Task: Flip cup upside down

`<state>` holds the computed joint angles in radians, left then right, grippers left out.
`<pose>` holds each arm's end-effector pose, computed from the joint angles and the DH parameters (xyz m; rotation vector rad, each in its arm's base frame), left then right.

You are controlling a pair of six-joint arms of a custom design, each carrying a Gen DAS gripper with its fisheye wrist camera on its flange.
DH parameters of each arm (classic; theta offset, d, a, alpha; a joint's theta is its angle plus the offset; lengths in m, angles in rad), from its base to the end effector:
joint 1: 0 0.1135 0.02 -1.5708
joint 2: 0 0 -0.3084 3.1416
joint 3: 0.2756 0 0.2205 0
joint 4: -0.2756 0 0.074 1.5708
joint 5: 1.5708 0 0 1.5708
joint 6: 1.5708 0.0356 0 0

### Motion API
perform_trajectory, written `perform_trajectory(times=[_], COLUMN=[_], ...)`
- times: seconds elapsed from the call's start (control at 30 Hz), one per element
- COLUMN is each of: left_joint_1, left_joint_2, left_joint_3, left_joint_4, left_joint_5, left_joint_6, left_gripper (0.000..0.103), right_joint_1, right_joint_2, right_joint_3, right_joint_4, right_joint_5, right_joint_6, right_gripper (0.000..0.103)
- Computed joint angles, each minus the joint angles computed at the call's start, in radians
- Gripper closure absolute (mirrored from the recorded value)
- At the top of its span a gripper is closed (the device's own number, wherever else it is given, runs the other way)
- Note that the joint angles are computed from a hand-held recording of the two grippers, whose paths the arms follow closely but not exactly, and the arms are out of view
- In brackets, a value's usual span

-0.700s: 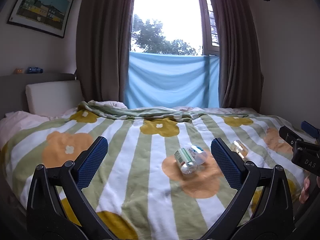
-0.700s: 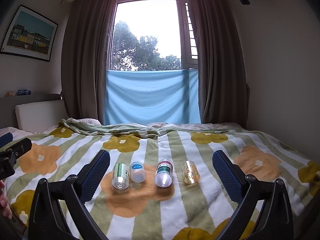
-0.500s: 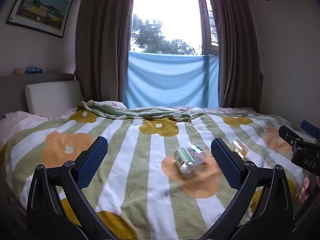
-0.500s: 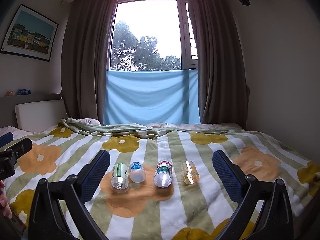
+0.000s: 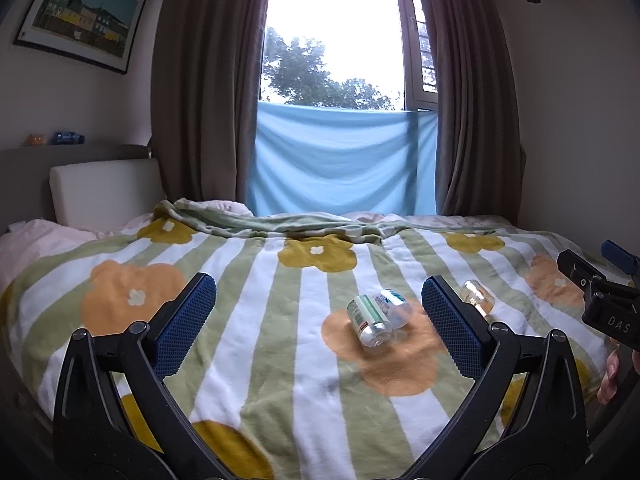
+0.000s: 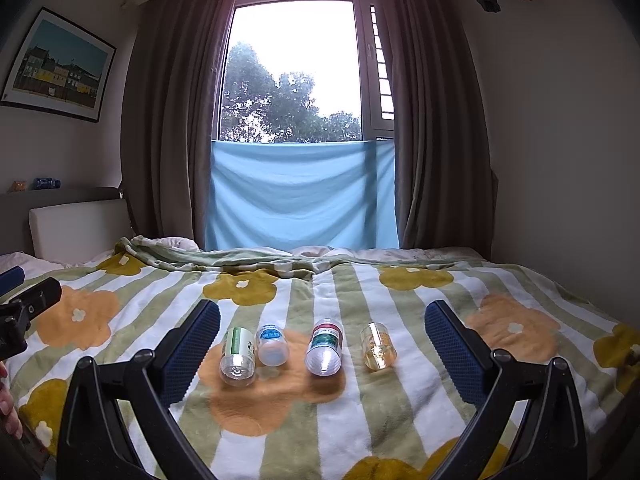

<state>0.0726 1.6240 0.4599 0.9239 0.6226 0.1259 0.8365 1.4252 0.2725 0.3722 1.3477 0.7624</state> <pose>0.2762 -0.0007 0.2258 0.4827 1.7178 -0.4194 0.1426 0.1062 0.1915 0.4900 1.6759 -0.4268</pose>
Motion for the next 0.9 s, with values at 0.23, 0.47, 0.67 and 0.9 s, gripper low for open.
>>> perform_trajectory(times=[0.23,0.47,0.67,0.9], left_joint_1=[-0.001,-0.002,-0.008,-0.017], left_joint_2=[0.003,0.007,0.008,0.02], left_joint_3=[-0.004,-0.006,-0.013,-0.028], left_joint_4=[0.005,0.012,0.019,0.047], left_joint_5=[-0.001,-0.002,-0.004,-0.01], left_joint_6=[0.001,0.001,-0.001,0.005], left_gripper=[0.0,0.0,0.0,0.0], right_joint_1=[0.003,0.005,0.004,0.003], right_joint_2=[0.006,0.008,0.01,0.025], right_joint_3=[0.004,0.001,-0.003,-0.052], right_joint_4=[-0.016,-0.014,0.001,0.146], right_joint_5=[0.0,0.003,0.002,-0.006], right_joint_6=[0.018,0.023,0.013,-0.058], right_gripper=[0.001,0.001,0.001,0.001])
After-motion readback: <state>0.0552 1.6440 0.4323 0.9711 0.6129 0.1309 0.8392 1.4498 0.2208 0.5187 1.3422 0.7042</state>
